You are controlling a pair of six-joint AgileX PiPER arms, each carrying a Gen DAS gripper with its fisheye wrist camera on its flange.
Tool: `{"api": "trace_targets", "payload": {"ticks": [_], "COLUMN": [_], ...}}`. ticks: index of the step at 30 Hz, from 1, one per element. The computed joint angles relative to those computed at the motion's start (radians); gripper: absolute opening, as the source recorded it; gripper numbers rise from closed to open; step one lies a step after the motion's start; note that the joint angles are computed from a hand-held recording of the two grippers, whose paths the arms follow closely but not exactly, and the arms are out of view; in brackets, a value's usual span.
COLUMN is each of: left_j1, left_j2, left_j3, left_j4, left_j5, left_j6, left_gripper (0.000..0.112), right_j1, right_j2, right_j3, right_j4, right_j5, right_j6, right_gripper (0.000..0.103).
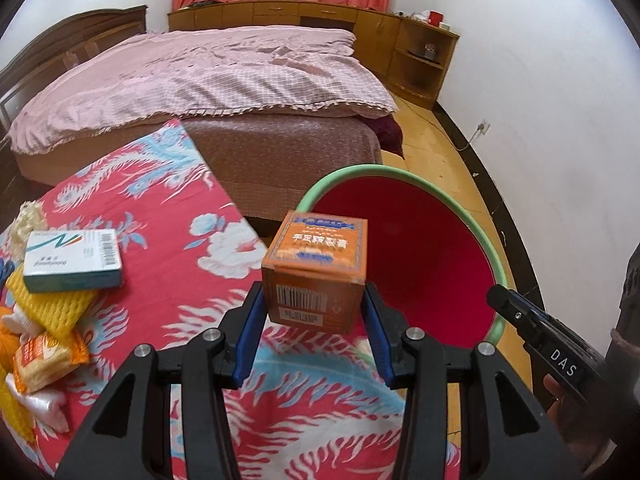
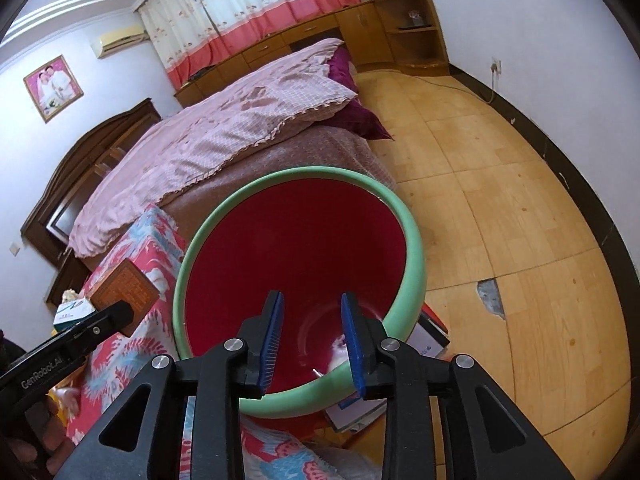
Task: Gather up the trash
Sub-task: 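Carry the paper over the red bin and open the right tool while the left tool carries the box, then open the left tool over the red bin to drop the orange box, then move the left tool back over the table to the yellow foam net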
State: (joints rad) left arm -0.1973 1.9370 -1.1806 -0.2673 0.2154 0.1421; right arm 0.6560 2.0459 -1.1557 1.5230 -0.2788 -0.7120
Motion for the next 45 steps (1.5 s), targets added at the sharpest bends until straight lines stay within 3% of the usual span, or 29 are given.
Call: {"api": "trace_targets", "payload": {"ticks": [2,8,14,22,26,36,38,45], "left_j1": [-0.009,-0.034,-0.027,-0.011,0.004,0.069,0.089,0.185], "left_j2": [0.009,0.028,0.006,-0.055,-0.096,-0.239,-0.266,-0.353], "left_j3": [-0.010,-0.030,-0.005,0.058,0.103,0.257,0.286,0.374], "left_j4": [0.004,0.198,0.106,0.149,0.190,0.292,0.304,0.275], "left_j5": [0.002,0.016,0.009,-0.002,-0.009,-0.057,-0.065,-0.082], "left_j6": [0.009,-0.178,-0.101,-0.167,-0.218,-0.347,-0.361,-0.323], "left_gripper": [0.048,0.055,0.058,0.058,0.058,0.058,0.058,0.058], "right_j1": [-0.002,-0.003,0.000,0.020,0.037,0.094,0.108,0.168], "right_j2": [-0.006,-0.020,-0.033,-0.062,-0.084,-0.125,-0.130,-0.130], "right_j3": [0.010,0.030,0.046,0.071,0.088,0.096,0.094,0.061], "right_j4": [-0.013,-0.032,-0.039,-0.038,-0.044,0.055,0.063,0.122], "right_j5": [-0.003,-0.014,-0.023,-0.039,-0.050,-0.059,-0.060,-0.075], "right_j6": [0.021,0.054,0.075,0.088,0.099,0.015,0.010,-0.058], "right_gripper": [0.044,0.044,0.045,0.047,0.057,0.059,0.064,0.064]}}
